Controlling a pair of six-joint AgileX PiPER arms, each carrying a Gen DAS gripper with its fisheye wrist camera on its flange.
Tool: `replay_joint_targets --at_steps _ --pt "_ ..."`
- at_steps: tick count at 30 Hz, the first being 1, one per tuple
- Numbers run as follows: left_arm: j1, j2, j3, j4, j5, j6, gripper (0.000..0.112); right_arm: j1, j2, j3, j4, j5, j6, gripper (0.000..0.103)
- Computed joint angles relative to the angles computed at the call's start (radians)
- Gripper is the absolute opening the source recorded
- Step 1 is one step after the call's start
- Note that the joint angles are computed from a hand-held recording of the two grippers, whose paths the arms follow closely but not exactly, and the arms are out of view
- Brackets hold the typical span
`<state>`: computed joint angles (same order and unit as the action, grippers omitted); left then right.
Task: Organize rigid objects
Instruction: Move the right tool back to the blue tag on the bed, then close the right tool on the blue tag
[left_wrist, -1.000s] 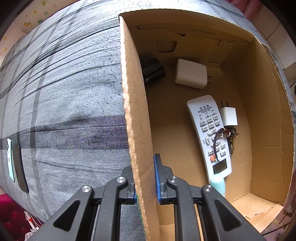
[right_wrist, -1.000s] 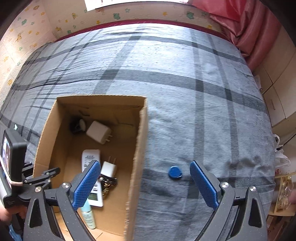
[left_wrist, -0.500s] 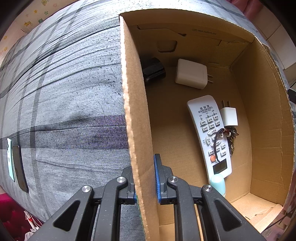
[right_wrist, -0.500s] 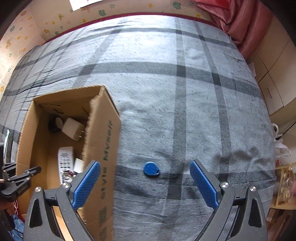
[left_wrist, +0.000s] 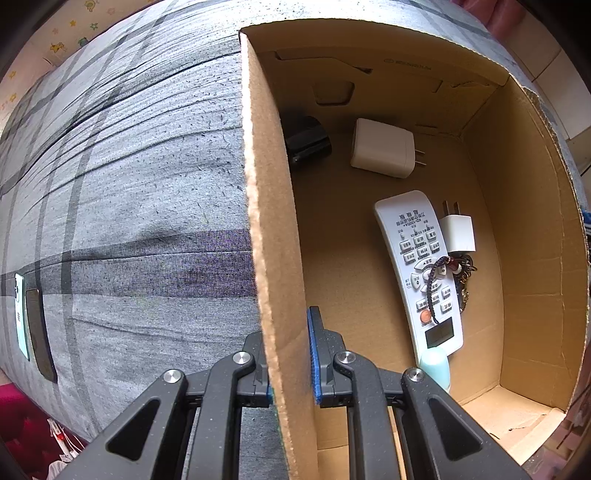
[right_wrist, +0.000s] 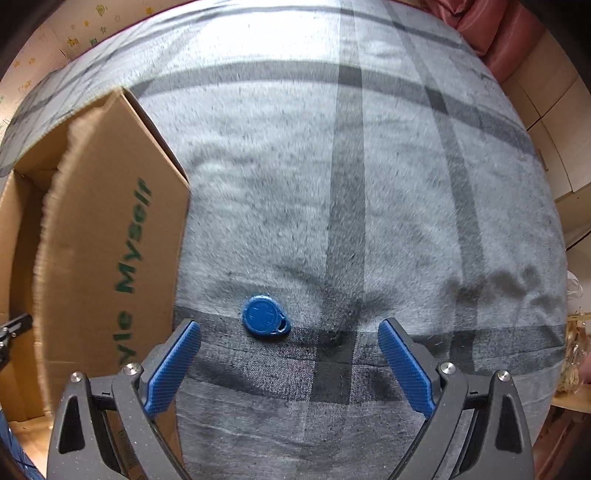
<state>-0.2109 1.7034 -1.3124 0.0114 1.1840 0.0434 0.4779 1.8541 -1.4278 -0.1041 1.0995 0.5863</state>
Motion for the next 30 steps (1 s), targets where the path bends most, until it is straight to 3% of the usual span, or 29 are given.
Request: replay_joint_targets --at_steps 7,10,13,15,27,30 --pt "-0.006 0.001 -0.001 0.005 0.000 -0.006 0.014 -0.024 0.047 0.017 0.031 -0.033 -0.019 0.091" --pt "-0.006 0.001 -0.001 0.003 0.000 -0.013 0.014 -0.035 0.060 0.018 0.050 -0.038 -0.035 0.082" --pt "-0.005 -0.001 0.002 0.003 -0.002 -0.014 0.015 -0.040 0.069 0.014 0.062 -0.033 -0.045 0.065" --pt "-0.006 -0.002 0.005 0.004 -0.003 -0.016 0.014 -0.043 0.072 0.010 0.085 -0.042 -0.052 0.035" --pt "-0.003 -0.002 0.001 0.001 0.001 -0.015 0.014 -0.056 0.017 0.070 0.078 -0.047 -0.046 0.033" --pt "0.001 -0.001 0.000 -0.002 0.003 -0.012 0.014 -0.052 0.039 0.018 0.071 -0.016 -0.032 0.033"
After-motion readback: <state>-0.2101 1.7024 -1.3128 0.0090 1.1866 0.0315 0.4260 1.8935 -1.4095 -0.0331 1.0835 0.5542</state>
